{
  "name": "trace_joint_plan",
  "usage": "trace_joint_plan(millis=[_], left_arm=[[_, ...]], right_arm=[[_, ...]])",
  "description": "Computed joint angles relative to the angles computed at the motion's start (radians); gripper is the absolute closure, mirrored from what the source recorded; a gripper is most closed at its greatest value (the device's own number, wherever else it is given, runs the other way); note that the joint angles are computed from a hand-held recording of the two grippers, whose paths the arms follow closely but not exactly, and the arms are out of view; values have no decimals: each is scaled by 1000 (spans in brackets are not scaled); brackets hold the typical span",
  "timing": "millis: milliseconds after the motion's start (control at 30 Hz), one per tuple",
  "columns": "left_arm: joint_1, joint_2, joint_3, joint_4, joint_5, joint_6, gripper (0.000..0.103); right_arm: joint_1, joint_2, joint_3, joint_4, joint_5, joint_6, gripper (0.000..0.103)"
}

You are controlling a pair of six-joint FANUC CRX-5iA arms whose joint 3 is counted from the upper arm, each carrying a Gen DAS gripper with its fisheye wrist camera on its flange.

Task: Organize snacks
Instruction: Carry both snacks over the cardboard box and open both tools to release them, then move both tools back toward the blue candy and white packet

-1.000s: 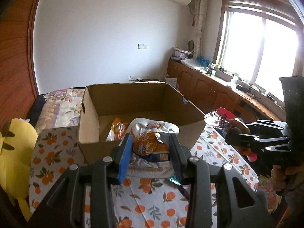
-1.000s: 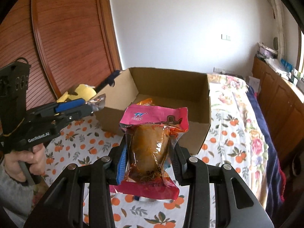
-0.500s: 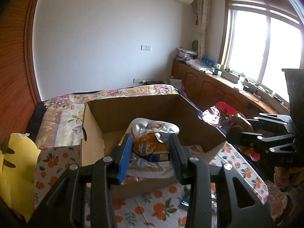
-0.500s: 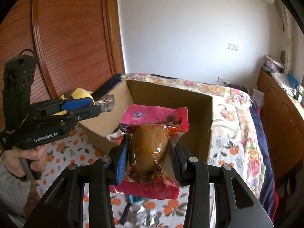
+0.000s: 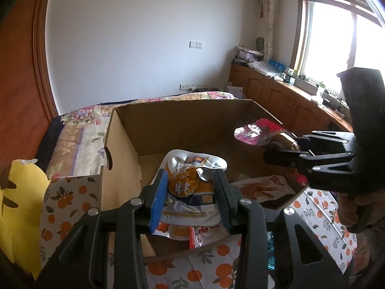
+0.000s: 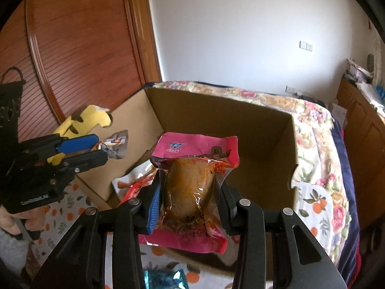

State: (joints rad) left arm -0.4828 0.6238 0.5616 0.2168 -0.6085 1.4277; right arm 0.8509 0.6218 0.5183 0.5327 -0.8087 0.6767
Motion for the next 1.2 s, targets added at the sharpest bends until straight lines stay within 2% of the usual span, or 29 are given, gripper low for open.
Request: trace_joint_plan(millis=[133,233,367,633,733,867,1033,1200], left_arm=[[8,26,13,33,-15,8,64],[2,32,29,-18,-32,45,64],[1,35,36,-15,-50,64,64],[2,-18,-52,32,-15,25,58],[-5,-47,-93,39,-5,9,55],[-22,-88,-137,11,15,8,55],[-33,-135,-185,37,42,-32,55],[-44,-184,-237,45,81,-51,55]], right_arm=[[-15,37,42,-33,-16,10,63],[-20,62,76,-50,-43,23,63],[-23,76,91,-61,-68,24,63],[-16,89,106,-48,-105,6,59],[-10,79,85,-24,-105,-20,58],[-1,27,-2,25,-50,-86,53],[14,-22,-70,90,-16,-165,52],[46,-104,-210,229,30,-299,52]])
